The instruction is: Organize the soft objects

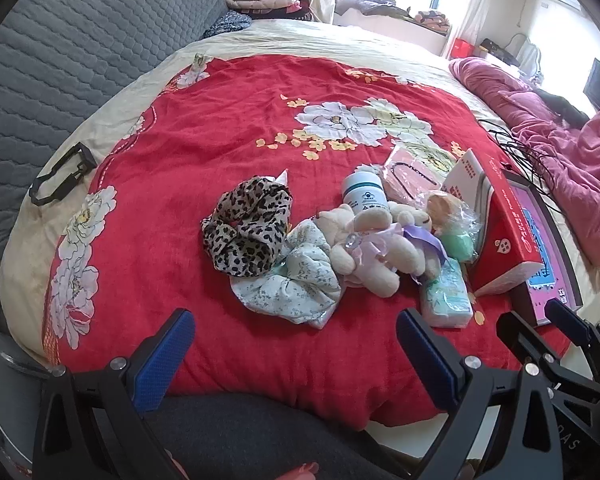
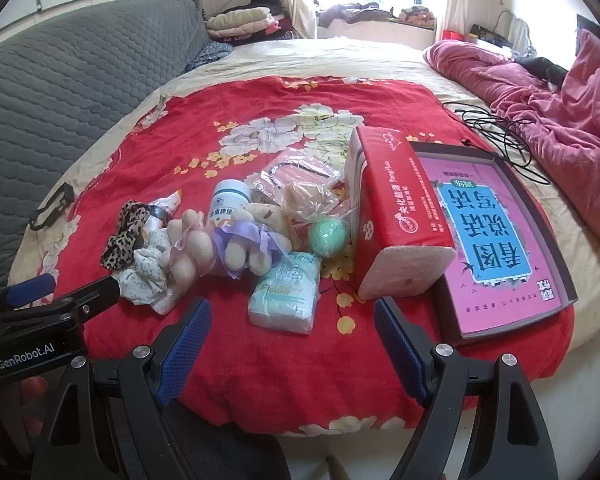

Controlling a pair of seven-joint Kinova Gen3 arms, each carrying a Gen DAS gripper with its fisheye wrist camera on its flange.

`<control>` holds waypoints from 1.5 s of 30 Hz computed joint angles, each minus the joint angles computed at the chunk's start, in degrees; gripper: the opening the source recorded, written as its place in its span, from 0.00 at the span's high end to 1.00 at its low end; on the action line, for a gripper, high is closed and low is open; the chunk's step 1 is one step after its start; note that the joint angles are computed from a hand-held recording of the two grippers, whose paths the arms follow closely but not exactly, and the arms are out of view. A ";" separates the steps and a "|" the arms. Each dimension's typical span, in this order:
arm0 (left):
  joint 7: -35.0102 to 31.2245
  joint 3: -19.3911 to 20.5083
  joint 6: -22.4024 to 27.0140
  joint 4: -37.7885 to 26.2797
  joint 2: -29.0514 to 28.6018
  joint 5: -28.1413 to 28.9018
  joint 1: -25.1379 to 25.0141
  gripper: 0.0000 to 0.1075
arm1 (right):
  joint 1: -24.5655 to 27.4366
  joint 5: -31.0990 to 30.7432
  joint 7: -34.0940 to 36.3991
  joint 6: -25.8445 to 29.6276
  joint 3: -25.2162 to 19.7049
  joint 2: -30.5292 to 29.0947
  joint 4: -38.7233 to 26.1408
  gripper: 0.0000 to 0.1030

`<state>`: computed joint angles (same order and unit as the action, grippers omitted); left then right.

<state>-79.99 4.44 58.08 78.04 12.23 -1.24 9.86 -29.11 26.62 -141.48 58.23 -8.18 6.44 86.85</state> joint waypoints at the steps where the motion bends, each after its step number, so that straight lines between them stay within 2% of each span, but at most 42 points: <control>1: 0.04 -0.05 0.05 -0.08 0.17 -0.07 -0.02 0.06 | 0.05 -0.14 0.19 0.04 0.00 0.21 -0.11 0.19; 9: -1.50 -0.36 -0.37 -0.04 1.44 1.88 -1.83 0.06 | 0.26 -1.75 2.35 0.20 0.69 2.21 -1.40 0.19; 14: -2.18 -0.88 -0.41 -0.87 3.07 3.84 -3.80 0.06 | 0.58 -2.69 2.76 -1.63 1.43 3.37 -1.08 0.19; 29: -4.15 -0.94 3.46 -10.88 12.35 8.15 -8.33 0.07 | 1.39 -6.55 6.85 -1.87 3.74 8.95 -4.59 0.19; 30: -4.29 -0.91 3.34 -11.06 12.72 8.43 -8.47 0.08 | 1.55 -7.13 7.05 -1.92 3.83 9.17 -4.69 0.19; 32: -4.89 -0.63 3.01 -11.13 13.33 9.53 -9.13 0.23 | 2.18 -8.96 7.81 -1.18 3.92 9.92 -5.54 0.19; 35: -5.06 -0.41 2.89 -11.18 14.08 11.51 -10.41 0.24 | 2.76 -10.62 8.41 -1.10 4.25 10.84 -6.20 0.19; 39: -6.03 -0.03 3.01 -11.71 15.09 13.28 -11.58 0.29 | 2.00 -9.69 8.45 -0.37 5.03 12.67 -7.64 0.19; 42: -7.09 0.31 3.44 -12.39 15.77 14.11 -12.00 0.34 | 1.78 -10.04 8.70 0.26 5.34 14.12 -8.64 0.19; 45: -8.34 0.70 3.94 -13.06 16.36 14.93 -12.32 0.45 | 1.56 -10.24 8.46 0.07 5.64 14.72 -8.80 0.19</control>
